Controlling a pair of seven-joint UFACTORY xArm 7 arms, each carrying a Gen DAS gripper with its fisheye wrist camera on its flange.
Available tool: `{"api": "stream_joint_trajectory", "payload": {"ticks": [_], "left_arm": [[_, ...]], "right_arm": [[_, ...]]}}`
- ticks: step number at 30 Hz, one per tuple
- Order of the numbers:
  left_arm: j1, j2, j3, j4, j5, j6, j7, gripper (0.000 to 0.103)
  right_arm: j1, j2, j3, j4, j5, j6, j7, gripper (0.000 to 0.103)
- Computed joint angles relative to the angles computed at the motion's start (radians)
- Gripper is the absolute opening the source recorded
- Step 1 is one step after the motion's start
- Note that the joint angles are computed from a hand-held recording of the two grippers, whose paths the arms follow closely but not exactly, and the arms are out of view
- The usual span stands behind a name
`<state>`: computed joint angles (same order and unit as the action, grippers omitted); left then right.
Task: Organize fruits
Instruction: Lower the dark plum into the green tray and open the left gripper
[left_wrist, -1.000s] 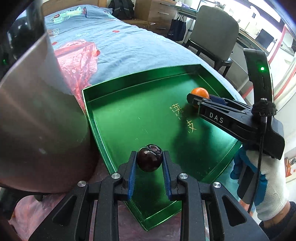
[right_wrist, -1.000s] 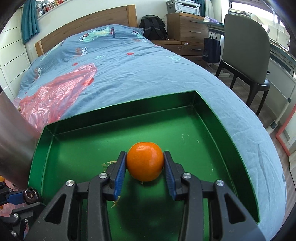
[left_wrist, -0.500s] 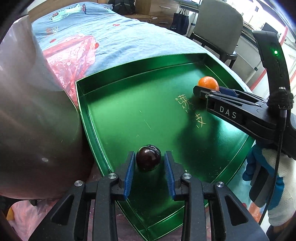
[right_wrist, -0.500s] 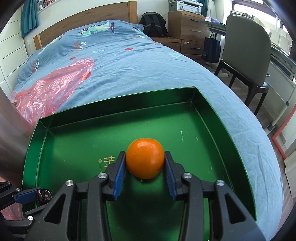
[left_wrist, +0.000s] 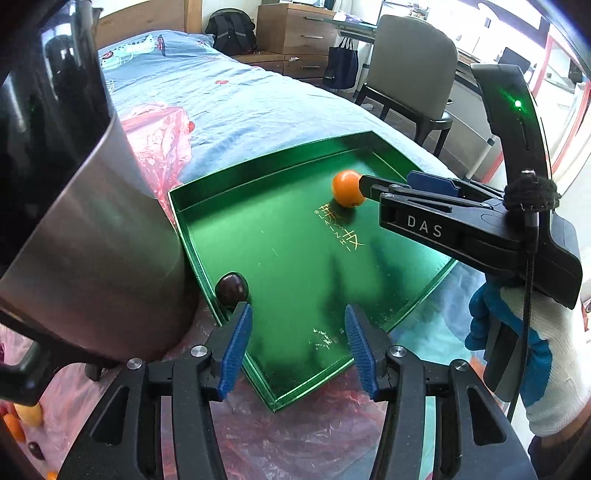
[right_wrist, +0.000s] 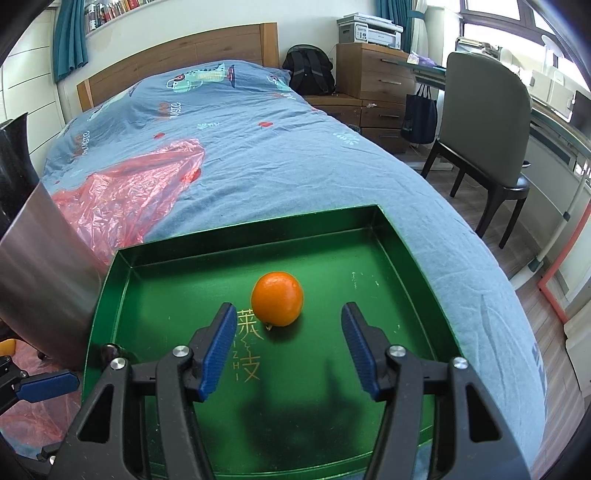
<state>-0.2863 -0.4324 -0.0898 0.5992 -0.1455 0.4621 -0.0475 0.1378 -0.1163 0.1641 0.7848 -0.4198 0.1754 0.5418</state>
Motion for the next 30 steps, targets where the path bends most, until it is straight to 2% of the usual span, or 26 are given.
{"api": "stream_joint_trajectory", "payload": {"ticks": [6, 9, 14, 24, 30], "left_arm": [[0.004, -0.177, 0.007, -0.069, 0.011, 0.066, -0.006, 0.052], [0.020, -0.278, 0.007, -0.104, 0.031, 0.110, -0.009, 0.052], [0.067, -0.473, 0.020, -0.168, 0.070, 0.198, -0.013, 0.055], [0.234, -0.756, 0.098, -0.236, 0.147, 0.389, 0.024, 0.059], [0.346, -0.906, 0.177, -0.251, 0.176, 0.494, 0.086, 0.059]], "right_arm": [[0.020, -0.130, 0.017, -0.074, 0.061, 0.018, -0.031, 0.068], [0.039, -0.192, 0.028, -0.106, 0.112, 0.024, -0.058, 0.077], [0.089, -0.288, 0.049, -0.151, 0.194, 0.039, -0.099, 0.078], [0.225, -0.433, 0.094, -0.243, 0.317, 0.074, -0.139, 0.078], [0.257, -0.459, 0.163, -0.237, 0.319, 0.093, -0.110, 0.078]]}}
